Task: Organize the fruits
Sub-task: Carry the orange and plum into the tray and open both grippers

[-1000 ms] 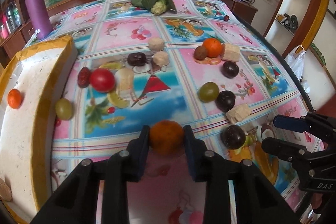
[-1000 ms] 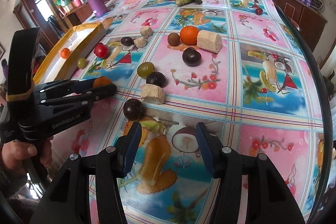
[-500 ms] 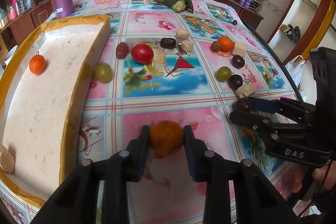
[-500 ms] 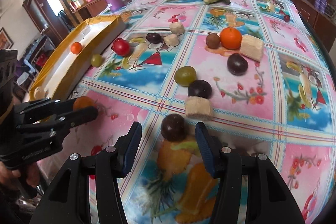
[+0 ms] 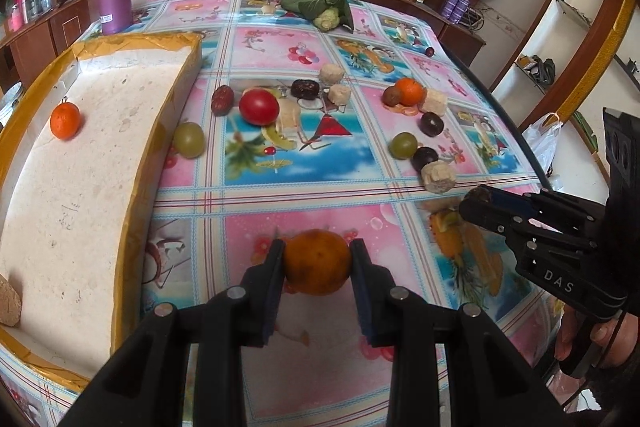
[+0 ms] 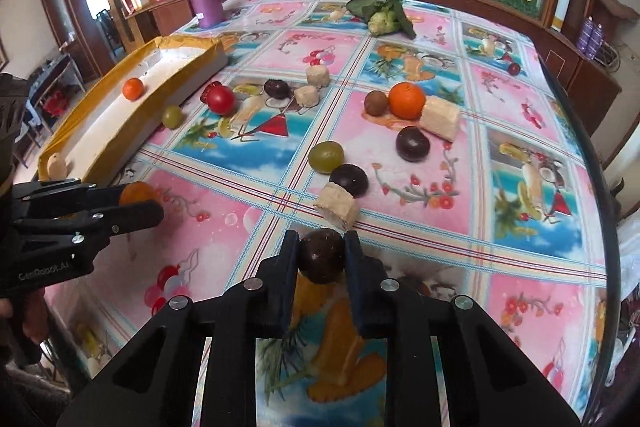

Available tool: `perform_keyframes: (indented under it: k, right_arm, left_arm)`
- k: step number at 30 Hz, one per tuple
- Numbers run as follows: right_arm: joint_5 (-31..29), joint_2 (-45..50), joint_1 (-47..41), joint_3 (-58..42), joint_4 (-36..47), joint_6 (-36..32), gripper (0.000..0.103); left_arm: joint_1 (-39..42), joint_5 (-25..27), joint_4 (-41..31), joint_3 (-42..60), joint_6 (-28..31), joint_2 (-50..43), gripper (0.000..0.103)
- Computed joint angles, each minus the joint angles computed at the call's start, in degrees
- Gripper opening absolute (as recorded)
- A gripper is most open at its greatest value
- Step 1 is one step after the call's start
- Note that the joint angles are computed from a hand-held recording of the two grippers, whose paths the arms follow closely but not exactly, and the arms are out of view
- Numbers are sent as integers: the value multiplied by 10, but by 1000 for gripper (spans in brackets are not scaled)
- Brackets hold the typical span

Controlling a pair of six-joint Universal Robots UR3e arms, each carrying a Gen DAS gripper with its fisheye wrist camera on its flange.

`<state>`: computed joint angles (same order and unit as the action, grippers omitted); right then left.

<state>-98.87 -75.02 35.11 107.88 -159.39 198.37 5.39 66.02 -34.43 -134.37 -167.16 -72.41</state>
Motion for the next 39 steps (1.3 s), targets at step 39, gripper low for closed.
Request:
perform_keyframes:
  k: [39]
  right_arm:
    - [49, 234, 80, -480, 190, -38, 22]
  left_arm:
    - [423, -128, -382, 2, 255, 302, 35]
